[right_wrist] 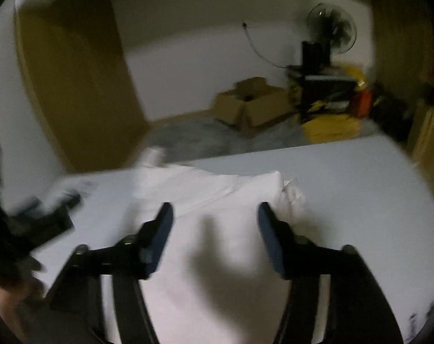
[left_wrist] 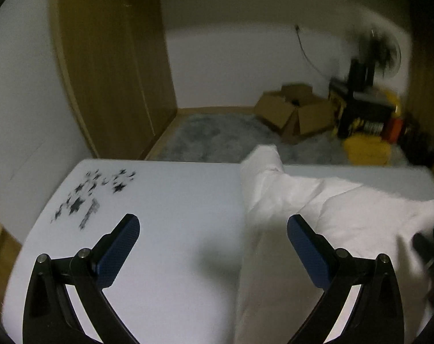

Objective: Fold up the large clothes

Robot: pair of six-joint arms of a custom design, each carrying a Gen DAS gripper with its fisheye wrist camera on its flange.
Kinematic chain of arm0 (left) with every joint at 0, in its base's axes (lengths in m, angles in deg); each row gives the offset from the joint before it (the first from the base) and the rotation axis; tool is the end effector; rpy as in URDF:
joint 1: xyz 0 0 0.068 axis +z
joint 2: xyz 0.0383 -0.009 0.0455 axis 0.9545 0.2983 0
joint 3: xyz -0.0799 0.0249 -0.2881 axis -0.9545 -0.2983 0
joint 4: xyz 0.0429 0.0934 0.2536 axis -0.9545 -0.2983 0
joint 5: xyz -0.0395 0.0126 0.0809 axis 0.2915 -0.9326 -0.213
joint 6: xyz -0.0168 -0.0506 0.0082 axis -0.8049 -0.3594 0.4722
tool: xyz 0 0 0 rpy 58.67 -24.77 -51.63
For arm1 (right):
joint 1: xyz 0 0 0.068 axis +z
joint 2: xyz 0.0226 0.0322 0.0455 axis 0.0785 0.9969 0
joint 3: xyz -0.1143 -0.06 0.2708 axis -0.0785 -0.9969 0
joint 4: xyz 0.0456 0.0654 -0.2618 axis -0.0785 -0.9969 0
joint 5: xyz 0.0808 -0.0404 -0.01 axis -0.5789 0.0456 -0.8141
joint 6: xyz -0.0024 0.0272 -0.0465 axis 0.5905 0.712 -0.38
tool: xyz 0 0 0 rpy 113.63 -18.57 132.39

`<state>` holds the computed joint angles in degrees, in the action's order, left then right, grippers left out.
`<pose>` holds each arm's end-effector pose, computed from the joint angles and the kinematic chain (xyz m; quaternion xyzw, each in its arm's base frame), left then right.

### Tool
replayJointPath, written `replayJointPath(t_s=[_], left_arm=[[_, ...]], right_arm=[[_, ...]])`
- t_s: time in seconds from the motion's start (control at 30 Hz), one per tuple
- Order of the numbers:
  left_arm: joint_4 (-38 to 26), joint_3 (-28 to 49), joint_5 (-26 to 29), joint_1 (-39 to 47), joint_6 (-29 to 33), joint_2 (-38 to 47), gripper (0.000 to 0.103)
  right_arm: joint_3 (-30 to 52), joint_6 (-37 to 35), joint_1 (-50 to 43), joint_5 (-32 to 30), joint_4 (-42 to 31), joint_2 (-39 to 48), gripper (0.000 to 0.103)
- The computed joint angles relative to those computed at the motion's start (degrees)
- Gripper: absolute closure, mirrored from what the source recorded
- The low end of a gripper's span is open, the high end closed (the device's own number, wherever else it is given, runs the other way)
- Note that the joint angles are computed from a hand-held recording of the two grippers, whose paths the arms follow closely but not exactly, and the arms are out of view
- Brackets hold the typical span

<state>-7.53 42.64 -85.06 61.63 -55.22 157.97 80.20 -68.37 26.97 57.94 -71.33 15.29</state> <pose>0.2904 -0.0419 0.2834 -0.0937 0.9029 0.1105 0.4048 0.2992 0.1177 0.2561 -0.0405 0.9102 0.0584 0.4081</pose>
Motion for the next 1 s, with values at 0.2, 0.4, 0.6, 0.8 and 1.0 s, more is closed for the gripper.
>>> replayJointPath(t_s=[0.2, 0.4, 0.6, 0.8, 1.0], left_arm=[[14.4, -3.6, 2.2, -3.7, 1.2, 13.9, 0.0], [19.3, -4.3, -1.8, -5.0, 1.3, 19.0, 0.0], [18.8, -3.5, -0.5, -3.9, 0.7, 21.9, 0.0], [16.6, -1.6, -0.1, -3.8, 0.3, 24.4, 0.0], [15.8, -0.9, 1.0, -3.2, 0.0, 25.6, 0.0]], right_arm=[[-9.3, -6.7, -10.0, -6.8, 14.8, 6.5, 0.03], [-11.9, -6.8, -13.5, -12.2, 16.6, 7.1, 0.029], [-8.0, -7.5, -12.9, -11.6, 12.7, 10.5, 0.029], [-5.1, -8.0, -13.3, -11.7, 10.8, 13.8, 0.028], [-5.3, -7.7, -12.4, -10.6, 10.4, 13.7, 0.028]])
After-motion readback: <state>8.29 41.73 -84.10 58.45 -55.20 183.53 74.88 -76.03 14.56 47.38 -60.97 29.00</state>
